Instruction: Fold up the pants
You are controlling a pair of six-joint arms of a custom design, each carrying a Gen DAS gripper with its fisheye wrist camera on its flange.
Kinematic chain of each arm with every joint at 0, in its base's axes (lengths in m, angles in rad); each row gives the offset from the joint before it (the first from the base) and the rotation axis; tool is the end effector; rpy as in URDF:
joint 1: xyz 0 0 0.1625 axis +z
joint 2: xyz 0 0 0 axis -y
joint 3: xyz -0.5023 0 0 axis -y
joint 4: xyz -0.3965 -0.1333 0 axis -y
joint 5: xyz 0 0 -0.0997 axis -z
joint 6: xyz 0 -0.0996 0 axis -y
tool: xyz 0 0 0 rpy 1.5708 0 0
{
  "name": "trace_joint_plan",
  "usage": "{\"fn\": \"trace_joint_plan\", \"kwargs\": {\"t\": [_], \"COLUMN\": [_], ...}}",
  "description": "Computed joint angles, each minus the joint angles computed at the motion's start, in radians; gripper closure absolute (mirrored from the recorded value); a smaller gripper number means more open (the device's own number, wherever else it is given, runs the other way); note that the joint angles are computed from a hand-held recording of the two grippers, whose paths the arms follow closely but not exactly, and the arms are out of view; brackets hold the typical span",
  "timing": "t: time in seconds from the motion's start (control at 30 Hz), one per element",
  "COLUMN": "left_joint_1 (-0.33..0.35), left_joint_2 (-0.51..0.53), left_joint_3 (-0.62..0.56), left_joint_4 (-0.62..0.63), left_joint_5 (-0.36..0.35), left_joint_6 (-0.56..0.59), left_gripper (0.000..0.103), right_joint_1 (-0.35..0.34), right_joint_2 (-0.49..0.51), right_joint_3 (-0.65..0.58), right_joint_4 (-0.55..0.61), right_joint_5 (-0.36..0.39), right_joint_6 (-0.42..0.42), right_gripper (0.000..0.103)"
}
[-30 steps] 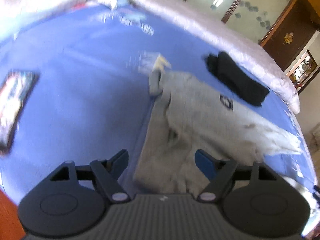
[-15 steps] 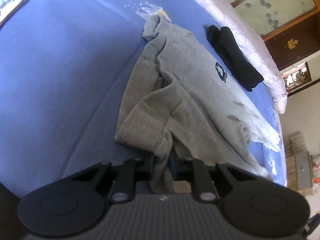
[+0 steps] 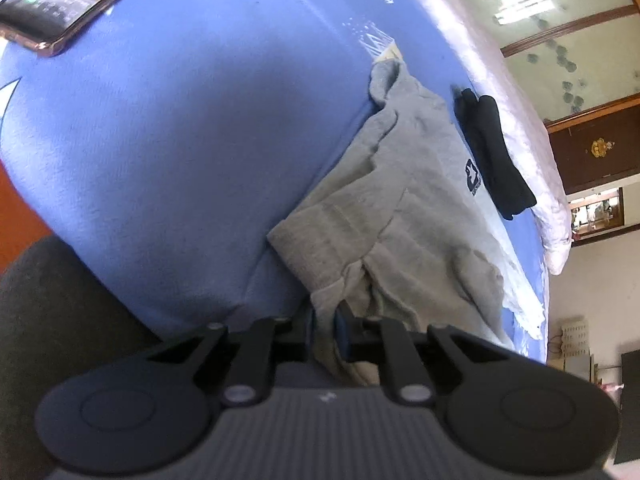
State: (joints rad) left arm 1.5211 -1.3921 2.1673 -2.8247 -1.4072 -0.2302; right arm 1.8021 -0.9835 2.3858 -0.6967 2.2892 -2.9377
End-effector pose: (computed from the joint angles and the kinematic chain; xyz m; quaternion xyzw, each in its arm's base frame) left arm 0.1242 -0.5131 0.3380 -0.1066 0.9626 -0.2450 0.0456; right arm 0.1433 -0.3127 0.0652 -0.1357 -0.8519 0.4521 0.2269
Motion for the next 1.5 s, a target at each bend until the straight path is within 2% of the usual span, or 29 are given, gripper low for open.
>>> {"fn": "trace_joint_plan", "kwargs": {"t": [0.03, 0.07, 0.17, 0.23, 0.27, 0.33, 0.4, 0.8, 1.5], "left_joint_1": [-0.007, -0.01, -0.006, 0.002, 0.001, -0.003, -0.01, -0.004, 0.002], "left_joint_2": [0.004, 0.006, 0.009, 0.01, 0.011, 0.013, 0.013, 0.01, 0.015], "left_joint_3": [-0.001, 0.001, 0.002, 0.003, 0.009, 0.011, 0.015, 0.018, 0.011], "left_joint_4": [-0.003, -0.006, -0.017, -0.025, -0.035, -0.041, -0.046, -0.035, -0.023], "left_joint_5": [0.01, 0.016, -0.006, -0.036, -0.044, -0.051, -0.047, -0.068, -0.076], "left_joint_6": [0.007, 0.01, 0.019, 0.027, 0.026, 0.032, 0.041, 0.049, 0.051], "left_gripper": [0.086, 0.085, 0.075, 0.061, 0.057, 0.049, 0.046, 0.045, 0.045], "right_joint_1": [0.0, 0.0, -0.006, -0.014, -0.015, -0.011, -0.002, 0.042, 0.05], "right_joint_2": [0.002, 0.006, 0.013, 0.016, 0.019, 0.027, 0.038, 0.091, 0.097], "right_joint_3": [-0.001, -0.001, 0.002, 0.009, 0.012, 0.013, 0.008, -0.025, -0.042], "right_joint_4": [0.002, 0.004, 0.007, -0.005, -0.014, -0.026, -0.032, -0.046, -0.018], "right_joint_5": [-0.003, -0.005, -0.006, -0.013, -0.014, -0.008, 0.0, 0.073, 0.08], "right_joint_6": [-0.001, -0.002, 0.002, -0.001, -0.006, -0.021, -0.04, -0.128, -0.107], "right_gripper": [0.055, 0.054, 0.053, 0.052, 0.052, 0.048, 0.042, 0.035, 0.034]}}
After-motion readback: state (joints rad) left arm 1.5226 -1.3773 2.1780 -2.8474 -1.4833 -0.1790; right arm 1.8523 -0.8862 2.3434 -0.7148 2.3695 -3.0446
